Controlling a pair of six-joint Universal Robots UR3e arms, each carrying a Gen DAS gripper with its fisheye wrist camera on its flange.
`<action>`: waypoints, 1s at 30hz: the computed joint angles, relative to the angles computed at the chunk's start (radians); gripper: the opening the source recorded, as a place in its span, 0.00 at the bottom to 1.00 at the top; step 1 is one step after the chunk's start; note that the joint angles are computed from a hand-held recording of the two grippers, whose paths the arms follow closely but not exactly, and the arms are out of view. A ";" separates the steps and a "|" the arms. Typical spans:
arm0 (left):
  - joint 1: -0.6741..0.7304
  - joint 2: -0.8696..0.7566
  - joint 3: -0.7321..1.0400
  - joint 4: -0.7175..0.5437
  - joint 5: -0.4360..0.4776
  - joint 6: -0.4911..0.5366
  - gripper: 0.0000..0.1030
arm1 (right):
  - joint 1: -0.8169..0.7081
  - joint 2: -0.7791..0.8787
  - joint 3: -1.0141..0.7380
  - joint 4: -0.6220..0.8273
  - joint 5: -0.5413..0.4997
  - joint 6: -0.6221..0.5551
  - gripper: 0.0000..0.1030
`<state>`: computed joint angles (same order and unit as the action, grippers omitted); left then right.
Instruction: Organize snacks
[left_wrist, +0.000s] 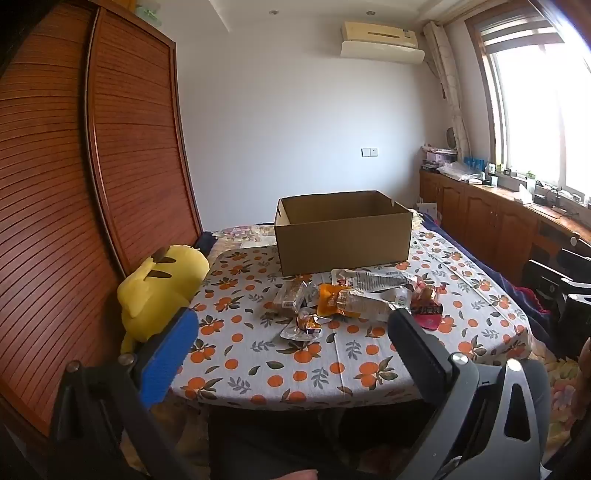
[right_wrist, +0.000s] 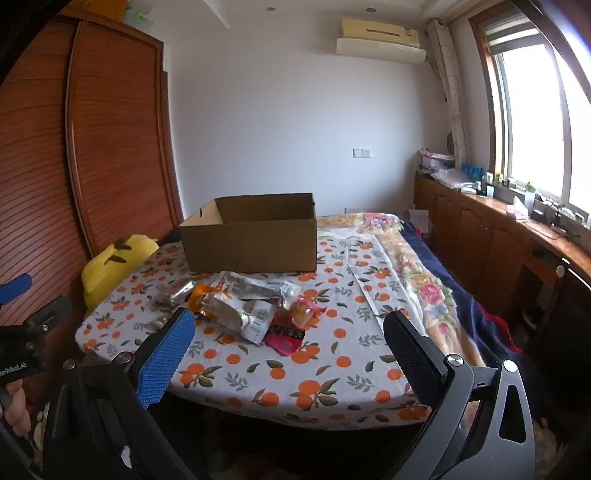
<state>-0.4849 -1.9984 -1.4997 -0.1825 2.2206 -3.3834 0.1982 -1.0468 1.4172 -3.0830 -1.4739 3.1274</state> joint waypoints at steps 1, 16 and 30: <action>0.003 -0.002 0.001 0.002 -0.003 0.001 1.00 | 0.000 0.002 -0.002 0.000 -0.001 0.000 1.00; 0.012 0.011 0.011 -0.013 -0.009 0.009 1.00 | 0.003 0.000 0.003 -0.007 -0.006 0.000 1.00; 0.011 0.014 0.015 -0.016 -0.006 0.011 1.00 | 0.007 -0.002 0.006 -0.011 -0.011 0.000 1.00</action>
